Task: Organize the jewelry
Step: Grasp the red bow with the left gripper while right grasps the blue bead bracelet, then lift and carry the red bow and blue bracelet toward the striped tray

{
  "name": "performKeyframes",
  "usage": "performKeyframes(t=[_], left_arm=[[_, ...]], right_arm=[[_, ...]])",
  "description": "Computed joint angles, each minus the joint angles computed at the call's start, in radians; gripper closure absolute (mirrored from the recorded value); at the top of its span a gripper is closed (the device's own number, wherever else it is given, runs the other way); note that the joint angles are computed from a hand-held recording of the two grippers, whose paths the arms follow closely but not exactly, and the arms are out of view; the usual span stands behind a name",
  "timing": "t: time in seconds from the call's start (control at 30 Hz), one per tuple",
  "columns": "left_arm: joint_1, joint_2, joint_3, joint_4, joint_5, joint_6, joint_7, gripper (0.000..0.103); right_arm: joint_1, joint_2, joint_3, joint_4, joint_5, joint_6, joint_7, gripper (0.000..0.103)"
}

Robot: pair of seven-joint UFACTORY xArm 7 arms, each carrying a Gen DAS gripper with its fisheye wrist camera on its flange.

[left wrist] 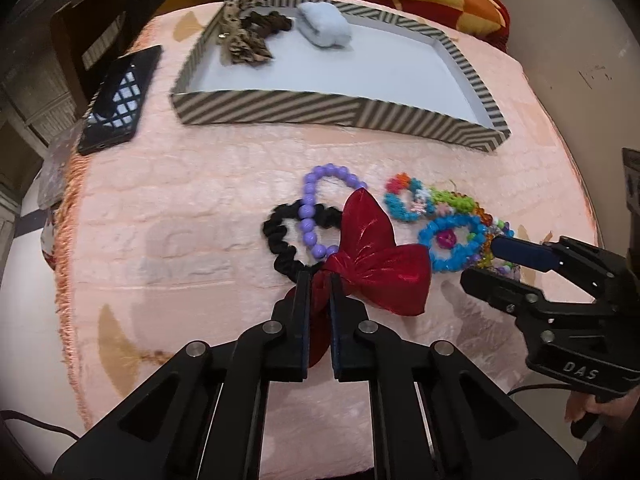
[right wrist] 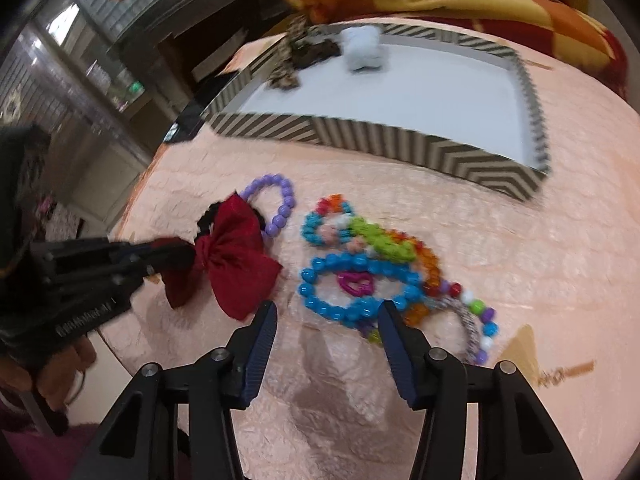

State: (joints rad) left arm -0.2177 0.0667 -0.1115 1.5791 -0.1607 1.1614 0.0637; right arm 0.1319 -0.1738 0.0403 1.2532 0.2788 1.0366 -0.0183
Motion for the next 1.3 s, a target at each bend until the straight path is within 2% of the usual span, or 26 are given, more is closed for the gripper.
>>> performKeyframes(t=[0.2, 0.27, 0.37, 0.53, 0.6, 0.67, 0.73, 1.0, 1.17, 1.3], left_arm=[[0.018, 0.004, 0.014, 0.024, 0.007, -0.002, -0.018, 0.097], [0.023, 0.007, 0.016, 0.035, 0.004, -0.001, -0.016, 0.097], [0.027, 0.005, 0.016, 0.038, 0.007, -0.003, -0.013, 0.097], [0.035, 0.013, 0.020, 0.046, -0.002, 0.006, -0.022, 0.097], [0.038, 0.021, 0.021, 0.060, -0.005, 0.011, -0.022, 0.097], [0.042, 0.022, 0.021, 0.069, -0.012, 0.016, -0.016, 0.097], [0.045, 0.023, 0.022, 0.079, -0.017, 0.021, -0.011, 0.097], [0.050, 0.045, 0.022, 0.147, -0.023, 0.031, -0.004, 0.097], [0.048, 0.060, 0.019, 0.182, -0.017, 0.035, 0.011, 0.097], [0.059, 0.050, 0.023, 0.157, -0.043, 0.049, 0.024, 0.096]], right_arm=[[0.014, 0.053, 0.016, 0.042, -0.030, 0.009, -0.036, 0.061], [0.015, 0.069, 0.026, 0.071, -0.074, 0.022, -0.017, 0.068], [0.021, 0.070, 0.021, 0.095, -0.035, 0.024, -0.050, 0.068], [0.024, 0.121, 0.032, 0.120, -0.066, 0.047, -0.029, 0.069], [0.020, 0.127, 0.028, 0.107, -0.047, 0.048, -0.011, 0.075], [0.017, 0.108, 0.025, 0.069, -0.026, 0.000, -0.003, 0.089], [0.011, 0.101, 0.017, 0.060, 0.006, -0.009, 0.000, 0.095], [-0.021, 0.005, -0.038, 0.037, 0.207, -0.050, -0.012, 0.095], [-0.027, -0.034, -0.059, 0.046, 0.253, -0.057, -0.026, 0.095], [-0.021, -0.023, -0.062, 0.067, 0.293, -0.076, -0.025, 0.095]])
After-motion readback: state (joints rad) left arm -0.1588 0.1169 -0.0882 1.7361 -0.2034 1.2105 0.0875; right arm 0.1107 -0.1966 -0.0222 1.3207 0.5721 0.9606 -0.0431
